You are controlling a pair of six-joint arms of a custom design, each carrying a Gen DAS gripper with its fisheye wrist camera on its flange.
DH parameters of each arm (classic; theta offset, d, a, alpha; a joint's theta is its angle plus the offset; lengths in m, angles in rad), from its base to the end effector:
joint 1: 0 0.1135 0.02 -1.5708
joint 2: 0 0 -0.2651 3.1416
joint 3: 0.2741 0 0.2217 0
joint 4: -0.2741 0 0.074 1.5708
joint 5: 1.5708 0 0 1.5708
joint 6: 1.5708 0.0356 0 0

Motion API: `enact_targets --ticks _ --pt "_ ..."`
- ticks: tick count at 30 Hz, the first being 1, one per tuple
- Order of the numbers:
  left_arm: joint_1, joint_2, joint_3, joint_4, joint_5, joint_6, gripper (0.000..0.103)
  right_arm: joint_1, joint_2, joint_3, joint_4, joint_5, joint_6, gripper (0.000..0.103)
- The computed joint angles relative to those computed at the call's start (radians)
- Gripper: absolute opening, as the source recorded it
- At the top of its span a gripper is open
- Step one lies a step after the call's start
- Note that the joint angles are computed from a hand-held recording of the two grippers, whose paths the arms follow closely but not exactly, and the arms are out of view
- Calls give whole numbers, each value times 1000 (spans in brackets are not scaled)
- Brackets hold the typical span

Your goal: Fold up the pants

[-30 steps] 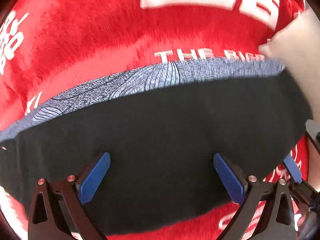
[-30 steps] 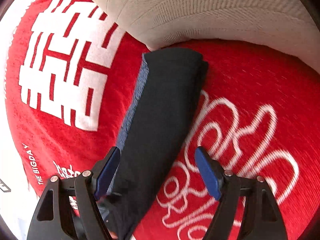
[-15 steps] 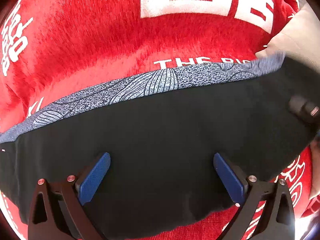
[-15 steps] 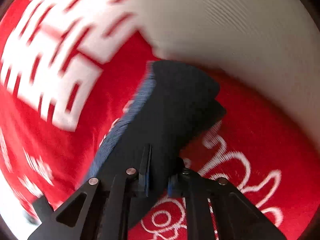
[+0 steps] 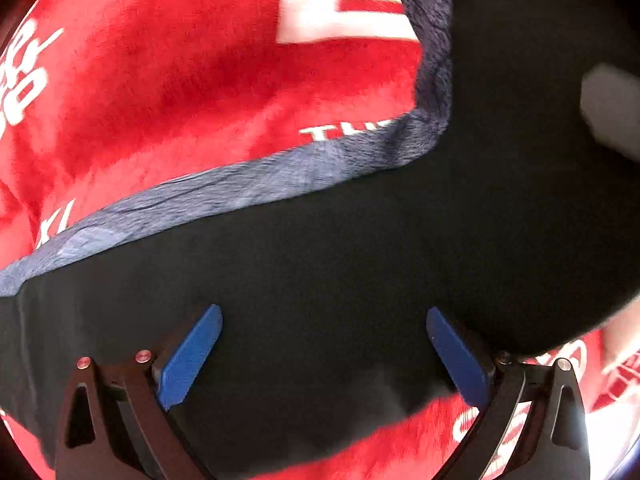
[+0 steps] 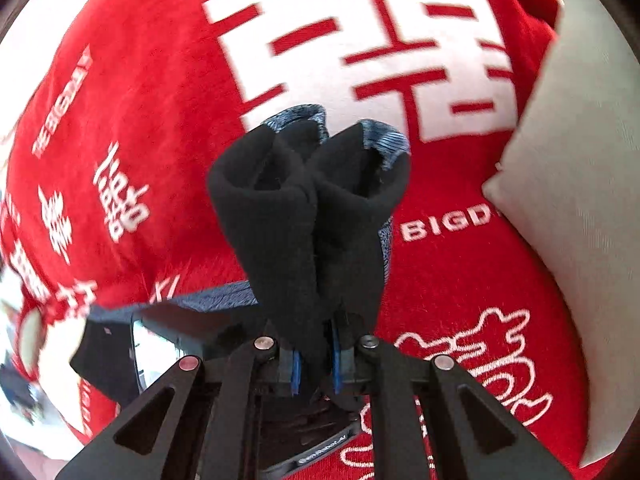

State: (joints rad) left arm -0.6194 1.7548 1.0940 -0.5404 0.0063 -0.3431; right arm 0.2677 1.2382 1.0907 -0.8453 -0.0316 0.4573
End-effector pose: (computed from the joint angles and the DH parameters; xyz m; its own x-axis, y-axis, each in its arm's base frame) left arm 0.2551 -0.1821 0.1883 -0.9109 0.2363 -0.3382 0.2930 0.9476 -0.1271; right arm 0.2053 0.0575 0.3003 -0.8488 0.2248 -0.4785 0.1045 0.9586 0.2650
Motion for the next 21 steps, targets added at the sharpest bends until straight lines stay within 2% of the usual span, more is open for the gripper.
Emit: enact_targets --ticks 4,8,12,16,18,20,21 --pt "193 -178 -74 -79 35 95 103 186 61 90 -59 134 41 12" --pt "484 -257 -107 -167 64 278 103 398 206 194 -98 270 115 12" --pt "746 -241 -138 -135 22 479 103 605 418 318 -142 369 208 13" --pt "979 -177 -143 -86 21 618 103 750 653 431 -186 383 282 16" --pt "1054 -146 -137 -68 30 667 103 812 765 492 -240 420 310 21" --pt "1089 -133 -123 -72 44 706 103 878 851 567 -328 528 319 23" --pt "1096 -132 -117 -79 52 721 103 891 866 589 -351 545 314 29"
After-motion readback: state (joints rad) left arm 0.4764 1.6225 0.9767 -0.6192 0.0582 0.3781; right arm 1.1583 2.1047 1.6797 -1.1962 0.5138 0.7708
